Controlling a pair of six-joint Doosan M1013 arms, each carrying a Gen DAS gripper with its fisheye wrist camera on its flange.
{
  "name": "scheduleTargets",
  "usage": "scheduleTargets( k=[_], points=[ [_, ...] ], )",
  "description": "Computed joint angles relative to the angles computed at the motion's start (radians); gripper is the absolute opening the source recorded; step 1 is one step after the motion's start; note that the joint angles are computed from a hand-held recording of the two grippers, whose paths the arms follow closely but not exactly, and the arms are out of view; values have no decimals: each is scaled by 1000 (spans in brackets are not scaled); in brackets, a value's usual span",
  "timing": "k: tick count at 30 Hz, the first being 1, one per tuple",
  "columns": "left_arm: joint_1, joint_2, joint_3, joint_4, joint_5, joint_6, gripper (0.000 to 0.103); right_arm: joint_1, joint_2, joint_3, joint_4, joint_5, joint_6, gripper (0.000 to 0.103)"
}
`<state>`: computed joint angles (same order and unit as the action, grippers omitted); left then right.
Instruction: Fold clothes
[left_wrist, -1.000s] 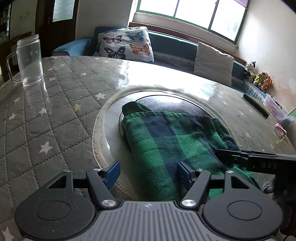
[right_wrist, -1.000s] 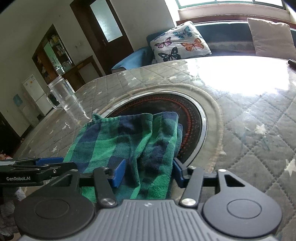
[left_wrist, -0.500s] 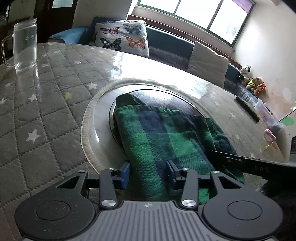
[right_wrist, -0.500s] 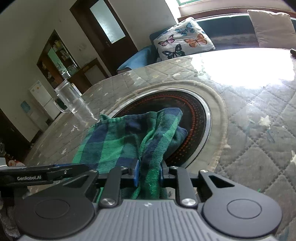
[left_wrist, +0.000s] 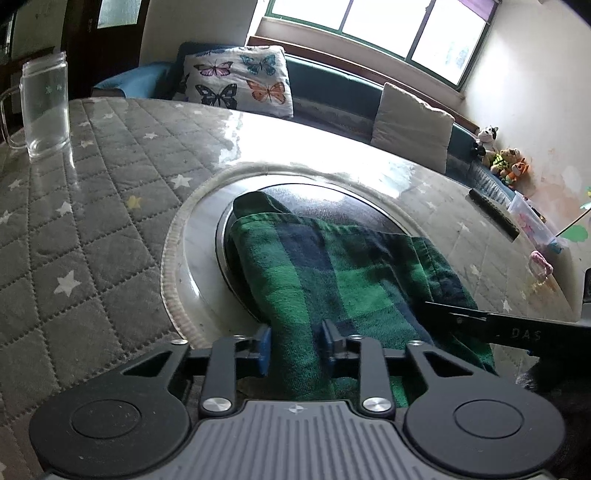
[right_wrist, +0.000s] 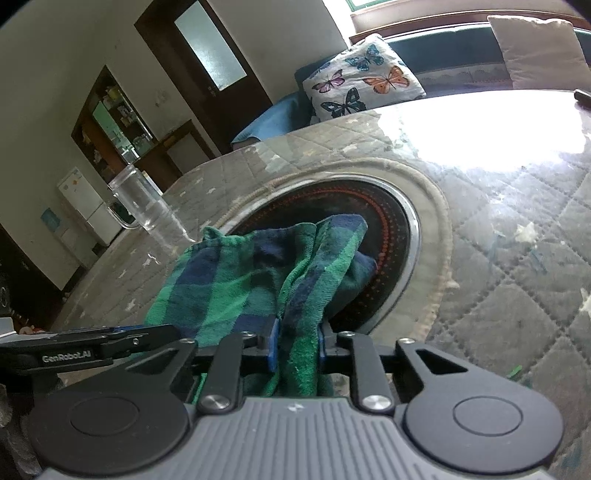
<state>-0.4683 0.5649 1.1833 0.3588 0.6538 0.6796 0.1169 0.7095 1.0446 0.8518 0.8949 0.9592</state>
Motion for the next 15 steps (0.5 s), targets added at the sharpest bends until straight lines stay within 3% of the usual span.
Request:
scheduleTargets(
  k=[7, 15],
  points=[
    [-4, -51, 67, 115, -14, -104, 19, 22, -15, -2, 0, 13, -25, 15],
    [14, -141, 181, 275, -12, -305, 19, 83, 16, -93, -12, 74, -34, 15]
  ],
)
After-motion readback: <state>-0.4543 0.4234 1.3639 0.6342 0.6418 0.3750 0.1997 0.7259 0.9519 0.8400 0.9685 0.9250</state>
